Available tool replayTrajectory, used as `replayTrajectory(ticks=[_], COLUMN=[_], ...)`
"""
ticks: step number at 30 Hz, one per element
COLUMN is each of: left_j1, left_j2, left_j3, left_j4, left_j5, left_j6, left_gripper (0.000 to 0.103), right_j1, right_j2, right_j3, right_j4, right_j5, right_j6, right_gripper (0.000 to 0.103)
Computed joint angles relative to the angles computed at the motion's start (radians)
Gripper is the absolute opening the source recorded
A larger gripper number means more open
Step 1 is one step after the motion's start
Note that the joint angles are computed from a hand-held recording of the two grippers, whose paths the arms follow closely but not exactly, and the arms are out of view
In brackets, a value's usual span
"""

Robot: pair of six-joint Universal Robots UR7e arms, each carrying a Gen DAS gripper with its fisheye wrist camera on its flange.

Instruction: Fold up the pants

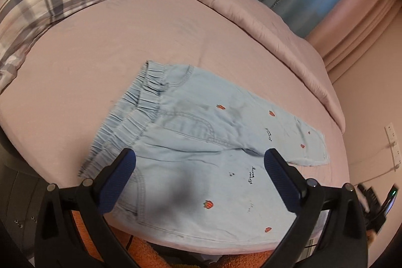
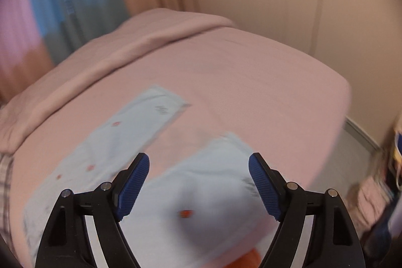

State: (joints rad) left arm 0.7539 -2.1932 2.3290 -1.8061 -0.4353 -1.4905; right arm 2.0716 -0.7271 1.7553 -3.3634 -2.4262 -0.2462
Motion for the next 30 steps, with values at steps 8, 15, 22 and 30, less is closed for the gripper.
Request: replayTrajectory(ticks=[8,15,22,30], left_j1=[0.047,0.065,0.103,0.148], left_j2=[0.063,0.065,0.118,0.142], left_j3=[0.030,0.036,0.043,0.065], left_j4=[-0.156,-0.107,-0.223,-0.334], left_j5=[-0.060,-0.075,-0.098,-0.166], left_j6=[0.117,0.077,0.174,0.234], left_gripper=[0.102,0.101,0.096,0.079], right_j1=[0.039,0.062,0.059,0.035], right_j2=[0.095,0.229,0.323,0.550], right_j3=[-0.106,-0.262,-0.462,-0.846], right_j4=[0.193,0.361,0.649,0.964], right_j5=[0.168,0.201,0.307,0.258], right_j6=[-0.089,-0.104,0.033,0.281], right_gripper=[0.082,0.081,0.081,0.081])
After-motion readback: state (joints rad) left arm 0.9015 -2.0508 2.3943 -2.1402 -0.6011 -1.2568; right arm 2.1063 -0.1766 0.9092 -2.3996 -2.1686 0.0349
